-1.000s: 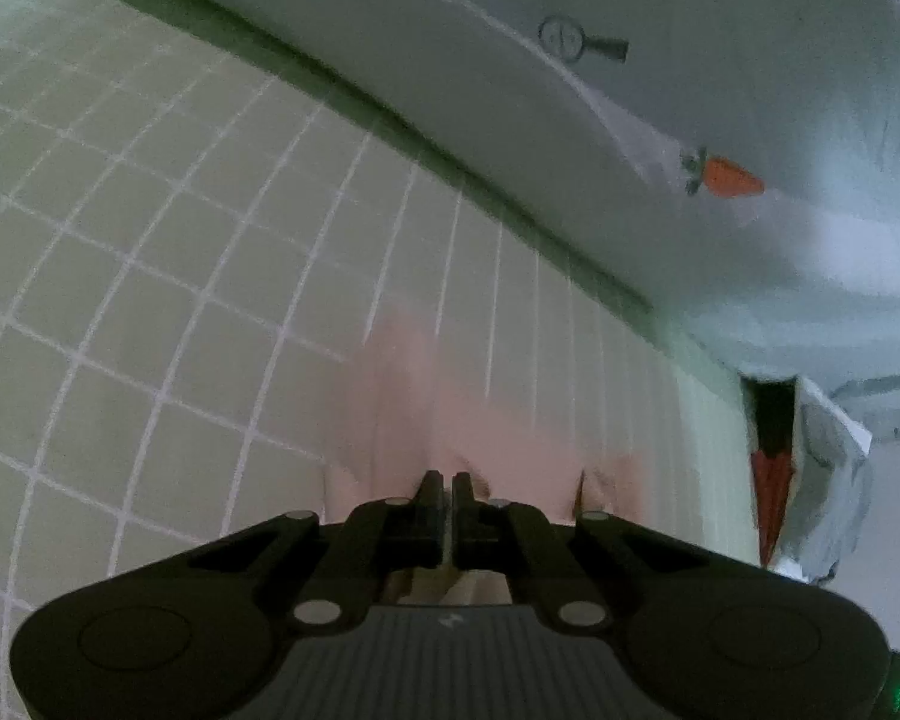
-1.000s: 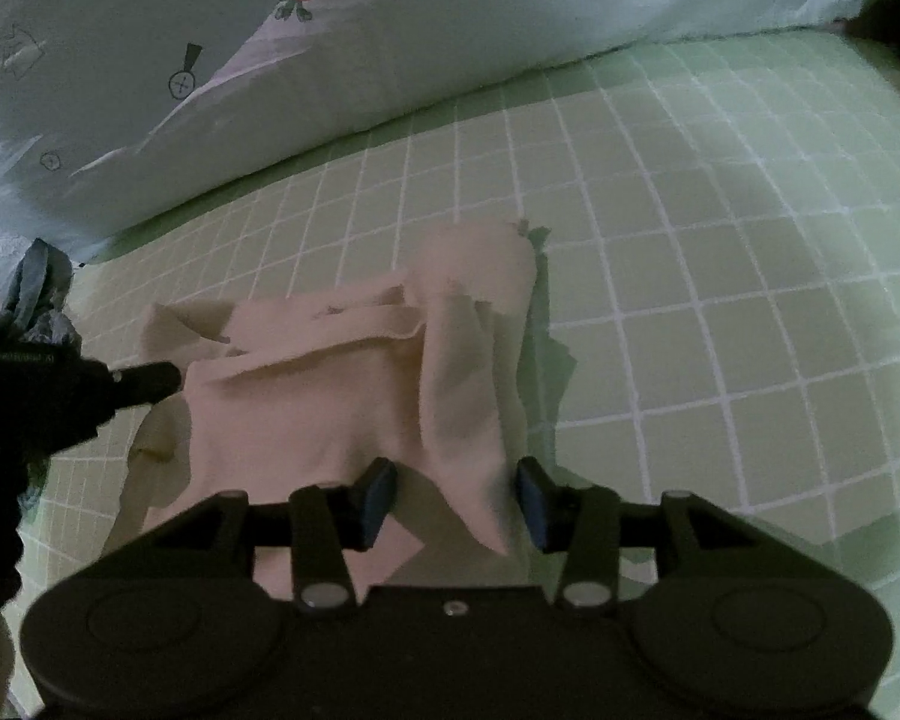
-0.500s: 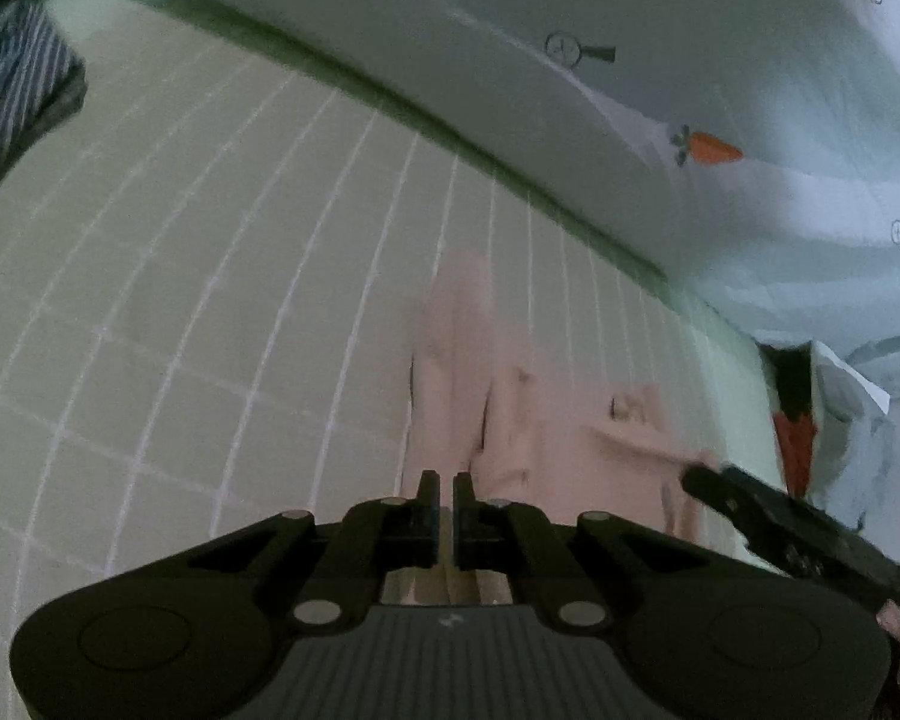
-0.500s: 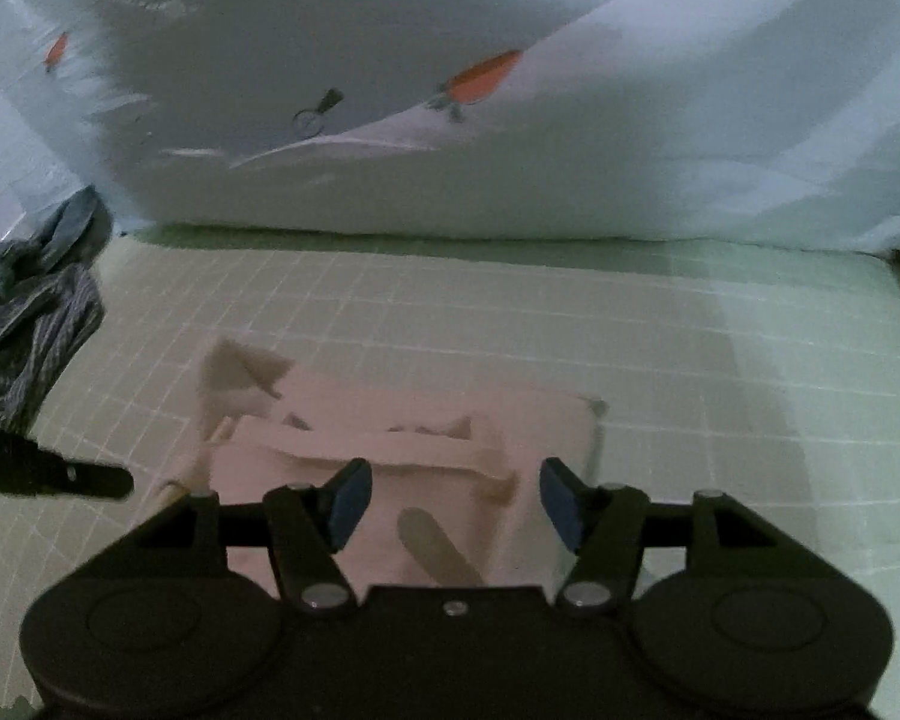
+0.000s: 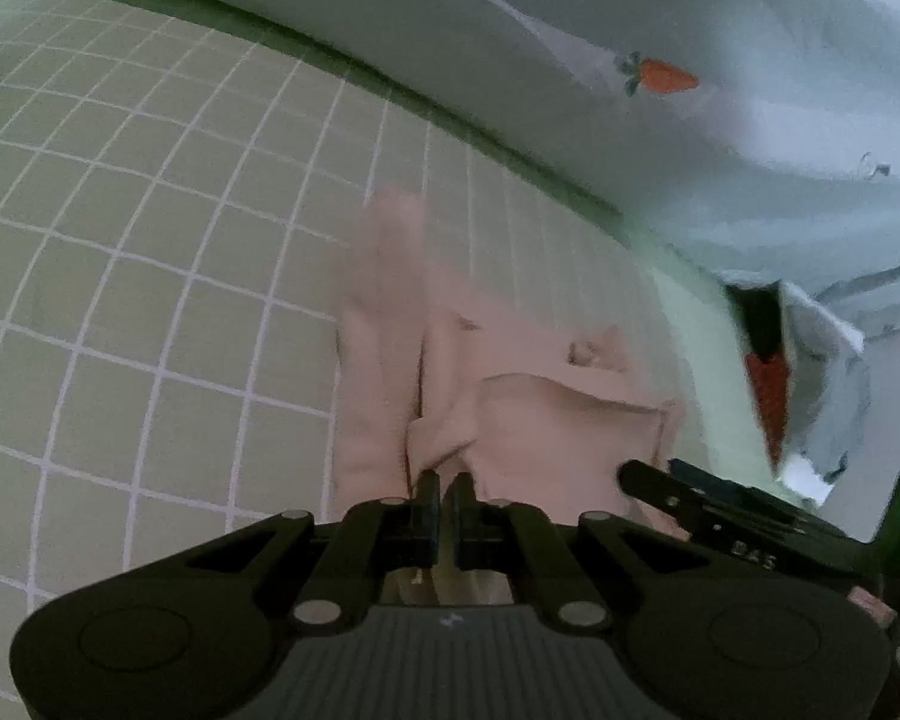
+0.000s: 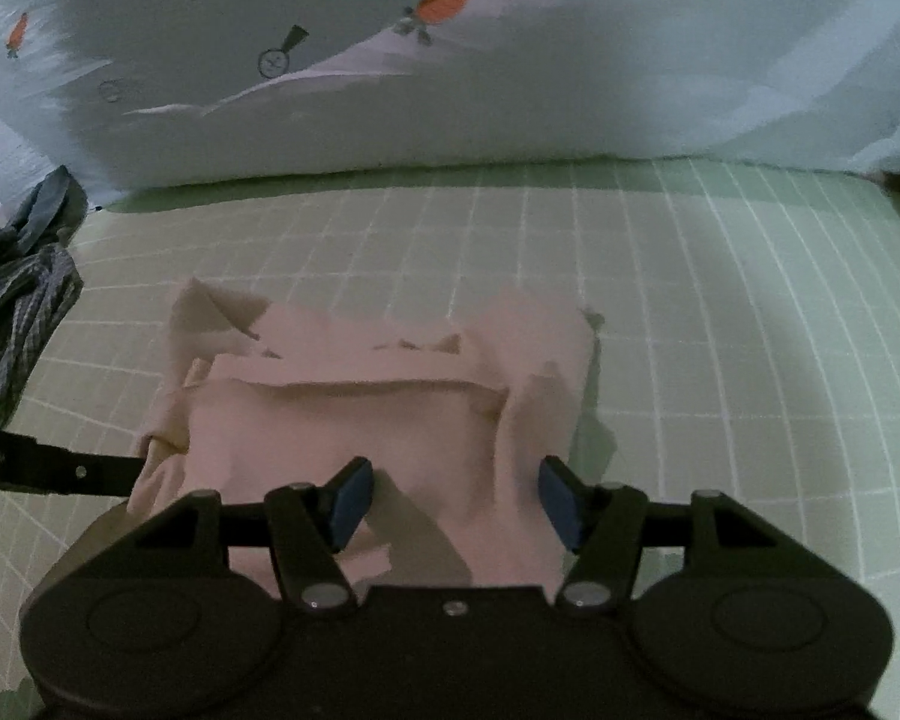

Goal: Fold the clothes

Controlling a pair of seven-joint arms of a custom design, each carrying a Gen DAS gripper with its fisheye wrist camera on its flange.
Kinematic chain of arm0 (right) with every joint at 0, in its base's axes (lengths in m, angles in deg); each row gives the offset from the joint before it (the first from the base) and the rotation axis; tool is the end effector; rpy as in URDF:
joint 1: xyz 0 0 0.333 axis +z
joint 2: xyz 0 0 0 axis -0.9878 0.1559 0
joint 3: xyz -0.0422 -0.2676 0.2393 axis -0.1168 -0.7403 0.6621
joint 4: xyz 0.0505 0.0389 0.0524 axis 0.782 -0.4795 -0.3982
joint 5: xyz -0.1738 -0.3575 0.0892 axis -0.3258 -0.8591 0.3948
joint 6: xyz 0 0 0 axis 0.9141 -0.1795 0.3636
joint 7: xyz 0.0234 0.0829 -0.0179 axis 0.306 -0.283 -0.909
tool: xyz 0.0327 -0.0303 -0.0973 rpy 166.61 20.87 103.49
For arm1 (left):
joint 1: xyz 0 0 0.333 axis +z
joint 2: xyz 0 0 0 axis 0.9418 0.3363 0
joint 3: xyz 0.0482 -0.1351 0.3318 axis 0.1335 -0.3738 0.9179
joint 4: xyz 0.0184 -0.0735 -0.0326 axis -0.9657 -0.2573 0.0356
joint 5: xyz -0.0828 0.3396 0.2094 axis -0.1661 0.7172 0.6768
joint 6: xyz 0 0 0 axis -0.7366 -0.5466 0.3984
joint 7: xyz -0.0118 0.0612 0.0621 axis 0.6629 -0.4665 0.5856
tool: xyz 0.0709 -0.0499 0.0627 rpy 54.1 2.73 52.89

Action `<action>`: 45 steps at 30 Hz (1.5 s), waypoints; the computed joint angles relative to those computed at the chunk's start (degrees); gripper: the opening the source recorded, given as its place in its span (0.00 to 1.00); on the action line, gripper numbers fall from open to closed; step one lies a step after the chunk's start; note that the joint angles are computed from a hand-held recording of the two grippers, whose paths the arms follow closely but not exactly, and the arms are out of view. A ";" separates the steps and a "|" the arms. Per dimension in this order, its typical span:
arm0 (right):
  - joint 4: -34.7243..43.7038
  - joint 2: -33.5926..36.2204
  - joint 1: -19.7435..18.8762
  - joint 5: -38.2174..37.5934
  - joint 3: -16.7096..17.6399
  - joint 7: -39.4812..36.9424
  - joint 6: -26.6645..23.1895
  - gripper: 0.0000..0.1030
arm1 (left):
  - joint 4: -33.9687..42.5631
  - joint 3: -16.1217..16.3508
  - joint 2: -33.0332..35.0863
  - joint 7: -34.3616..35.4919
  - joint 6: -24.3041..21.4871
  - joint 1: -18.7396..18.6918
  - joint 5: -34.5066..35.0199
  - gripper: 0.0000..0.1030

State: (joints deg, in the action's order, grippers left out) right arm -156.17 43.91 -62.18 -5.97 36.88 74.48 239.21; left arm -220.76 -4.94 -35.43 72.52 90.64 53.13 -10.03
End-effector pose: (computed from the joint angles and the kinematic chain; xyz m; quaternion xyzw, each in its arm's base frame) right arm 0.4994 0.1821 0.4447 -0.8256 0.4654 -0.0917 0.3057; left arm 0.4001 -0.2410 0.4304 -0.8296 0.4423 -0.3398 0.0274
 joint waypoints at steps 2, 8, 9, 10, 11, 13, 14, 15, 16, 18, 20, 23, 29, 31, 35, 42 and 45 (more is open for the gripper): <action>-0.24 -0.08 -0.14 -0.61 0.04 0.76 -0.01 0.61 | 0.43 -1.27 0.22 -1.49 -0.71 1.69 1.02 0.07; -0.28 -0.08 -0.17 -1.39 0.09 2.12 -0.10 0.62 | -0.40 -3.49 -2.43 -4.80 -4.05 5.14 6.40 0.15; -0.31 -0.05 -0.17 -1.50 0.10 2.36 -0.10 0.63 | -0.31 -3.02 -2.51 -4.07 -4.60 4.61 6.50 0.16; -0.32 -0.02 -0.19 -1.67 0.11 2.58 -0.16 0.63 | -0.08 -2.59 -2.53 -3.06 -5.26 4.06 6.58 0.17; -0.29 0.00 -0.20 -1.82 0.10 2.65 -0.21 0.63 | 0.17 -2.32 -2.52 -1.96 -5.89 3.66 6.81 0.19; -0.28 0.01 -0.20 -2.06 0.10 2.71 -0.24 0.63 | 0.90 -2.02 -2.03 0.29 -6.57 3.09 7.31 0.21; -0.28 0.00 -0.21 -2.19 0.10 2.76 -0.25 0.63 | 1.25 -1.64 -1.58 1.65 -6.47 2.62 7.14 0.21; -0.26 -0.01 -0.23 -2.28 0.08 2.80 -0.30 0.63 | 1.45 -1.37 -1.30 2.85 -6.45 2.23 6.88 0.21; -0.25 -0.02 -0.26 -2.37 0.06 2.83 -0.36 0.63 | 1.66 -1.32 -1.06 3.74 -6.57 2.07 6.78 0.21; -0.31 -0.04 -0.31 -2.59 0.06 3.06 -0.34 0.64 | 2.01 -1.36 -0.71 5.40 -7.02 1.99 6.82 0.21; -0.38 -0.07 -0.35 -2.87 0.07 3.38 -0.33 0.64 | 2.09 -1.04 -0.51 7.43 -7.12 1.72 6.45 0.21; -0.37 -0.04 -0.40 -3.02 0.03 3.58 -0.51 0.64 | 1.54 0.15 -0.20 11.02 -5.50 0.86 4.85 0.19; -0.39 0.02 -0.47 -3.66 0.12 4.77 -0.65 0.64 | 0.95 1.04 0.54 17.55 -2.87 0.48 3.58 0.00; -0.41 0.00 -0.57 -4.39 0.14 5.17 -0.77 0.64 | 2.28 -2.05 -0.31 17.00 -6.26 3.45 8.31 0.00; -0.25 0.23 -0.99 -4.94 -0.18 6.53 -2.16 0.63 | 6.47 -8.46 -2.94 12.59 -15.99 8.90 24.31 0.00; 0.17 0.81 -1.16 -3.69 -0.27 7.18 -3.75 0.63 | 11.88 -11.46 0.68 1.16 -26.15 9.18 41.56 0.02; 0.17 0.42 -1.31 -2.89 -0.44 7.59 -4.28 0.63 | 8.94 -7.80 -0.48 -12.48 -21.01 8.54 37.24 0.02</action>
